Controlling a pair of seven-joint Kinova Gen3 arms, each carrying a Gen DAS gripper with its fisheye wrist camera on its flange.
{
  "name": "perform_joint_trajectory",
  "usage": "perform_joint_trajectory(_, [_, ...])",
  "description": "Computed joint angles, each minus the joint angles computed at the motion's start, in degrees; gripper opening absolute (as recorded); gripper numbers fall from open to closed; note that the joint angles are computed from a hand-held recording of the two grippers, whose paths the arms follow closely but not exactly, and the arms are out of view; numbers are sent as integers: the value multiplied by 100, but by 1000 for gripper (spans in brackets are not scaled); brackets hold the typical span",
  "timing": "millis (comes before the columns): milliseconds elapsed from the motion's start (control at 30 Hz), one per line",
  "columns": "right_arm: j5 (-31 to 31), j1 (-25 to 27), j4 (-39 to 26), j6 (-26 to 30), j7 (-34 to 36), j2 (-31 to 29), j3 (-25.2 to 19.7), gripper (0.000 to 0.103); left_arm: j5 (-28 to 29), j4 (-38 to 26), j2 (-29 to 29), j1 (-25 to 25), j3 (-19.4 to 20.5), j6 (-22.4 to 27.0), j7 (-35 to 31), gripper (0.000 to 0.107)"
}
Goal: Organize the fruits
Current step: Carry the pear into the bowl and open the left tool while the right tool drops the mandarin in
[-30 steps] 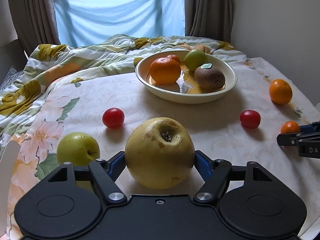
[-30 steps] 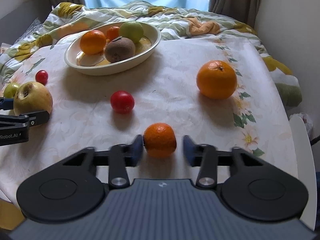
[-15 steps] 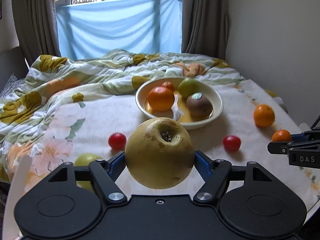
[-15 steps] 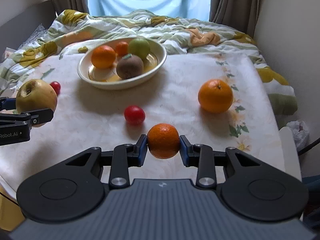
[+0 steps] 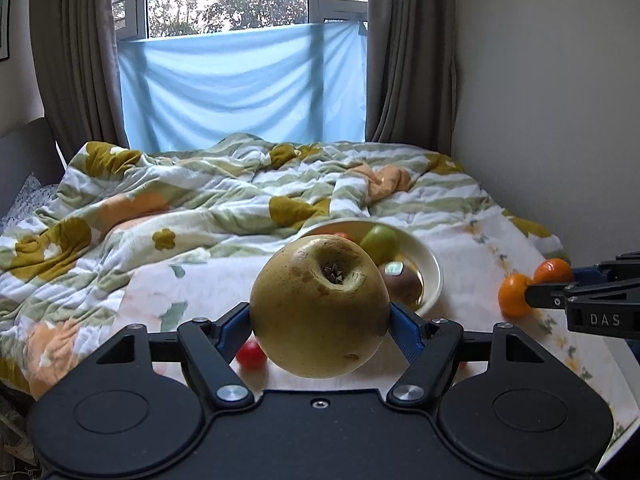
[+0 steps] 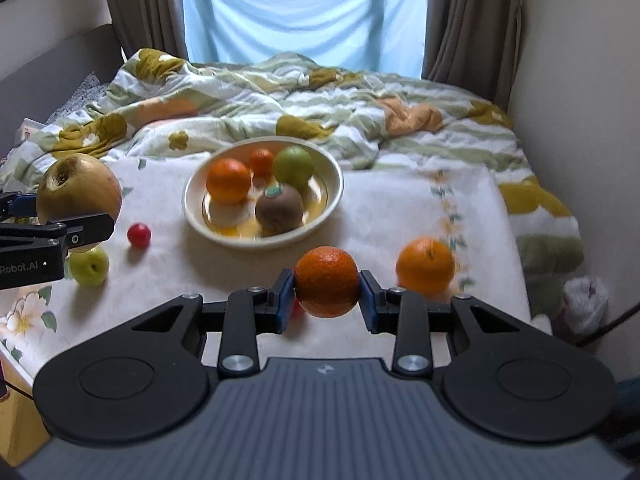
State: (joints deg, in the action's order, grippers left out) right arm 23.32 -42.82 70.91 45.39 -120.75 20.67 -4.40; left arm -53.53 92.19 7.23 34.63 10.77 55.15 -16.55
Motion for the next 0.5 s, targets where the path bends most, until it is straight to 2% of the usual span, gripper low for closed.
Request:
perform_joint_trajectory(267, [-662, 471, -887, -21, 1093, 500, -167, 49, 131, -612, 458, -41, -253, 16, -39, 77])
perform_joint_trajectory(500, [-1448, 873, -1896, 273, 2237, 1120, -229, 49, 431, -1217, 1027, 52, -625, 51, -120, 77])
